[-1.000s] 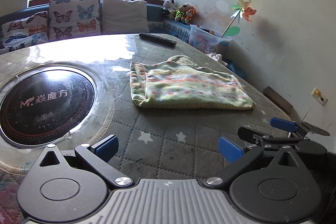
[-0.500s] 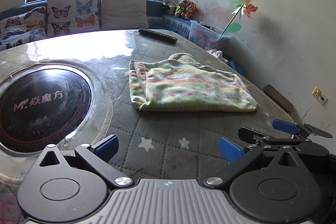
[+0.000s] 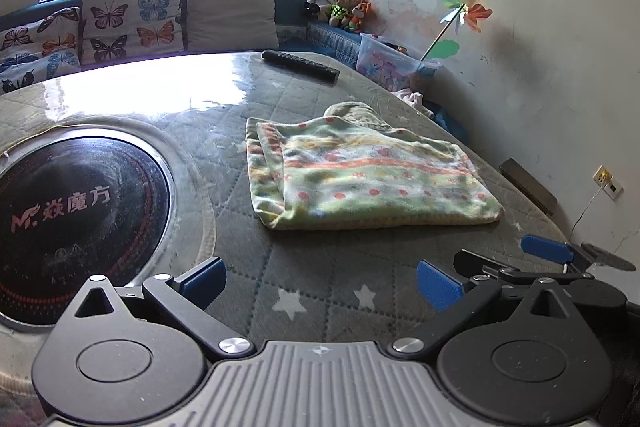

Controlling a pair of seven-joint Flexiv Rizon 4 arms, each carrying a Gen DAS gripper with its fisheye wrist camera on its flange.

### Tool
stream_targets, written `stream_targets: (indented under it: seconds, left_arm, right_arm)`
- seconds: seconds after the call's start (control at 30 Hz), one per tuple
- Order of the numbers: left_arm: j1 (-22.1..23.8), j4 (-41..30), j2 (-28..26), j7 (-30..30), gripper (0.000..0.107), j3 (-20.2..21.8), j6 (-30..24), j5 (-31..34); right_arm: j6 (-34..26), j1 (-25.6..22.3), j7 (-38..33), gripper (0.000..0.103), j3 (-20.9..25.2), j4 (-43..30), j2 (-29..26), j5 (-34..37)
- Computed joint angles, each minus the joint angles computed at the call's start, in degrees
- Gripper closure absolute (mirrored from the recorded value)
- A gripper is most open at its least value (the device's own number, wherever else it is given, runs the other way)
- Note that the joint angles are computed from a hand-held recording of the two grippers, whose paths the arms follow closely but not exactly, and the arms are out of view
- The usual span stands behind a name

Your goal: Fold clothes

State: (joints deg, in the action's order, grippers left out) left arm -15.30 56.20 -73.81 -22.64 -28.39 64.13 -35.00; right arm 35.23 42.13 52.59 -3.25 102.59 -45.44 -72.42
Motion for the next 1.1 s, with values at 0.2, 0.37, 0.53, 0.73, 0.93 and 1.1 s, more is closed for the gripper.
stream_targets:
  seconds: [0.2, 0.37, 0.53, 0.73, 0.93, 1.1]
  left_arm:
    - [-0.3, -0.9, -0.5, -0.4, 0.004, 0.3, -0.5, 0.2]
    - [-0.2, -0.4, -0.5, 0.3, 0.004, -0.3, 0.2, 0.0]
    - [-0.3, -0.1, -0.5, 0.1, 0.004, -0.4, 1.1, -0.2]
    - [-1.3, -1.4, -1.1, -1.5, 0.004, 0.8, 1.2, 0.7]
    - [-2.4, -2.4, -1.5, -2.9, 0.004, 2.2, 0.8, 2.5]
    - [-2.9, -3.3, -2.0, -2.2, 0.004, 2.4, 0.6, 3.7]
  right_arm:
    - [1.6, -0.6, -0.2, 0.000, -0.4, -0.1, -0.4, -0.8]
    - [1.9, -1.0, -0.1, 0.000, -0.4, 0.1, -0.3, -0.9]
    - [1.8, -1.2, -0.8, 0.000, -0.6, 0.2, -0.1, -1.2]
    - [2.8, -1.8, -0.6, 0.000, -0.8, 0.4, -0.3, -2.5]
    - [4.1, -2.4, 1.4, 0.000, -0.9, 0.8, -0.6, -2.9]
    - [4.1, -2.5, 1.4, 0.000, -0.8, 0.7, -0.9, -2.2]
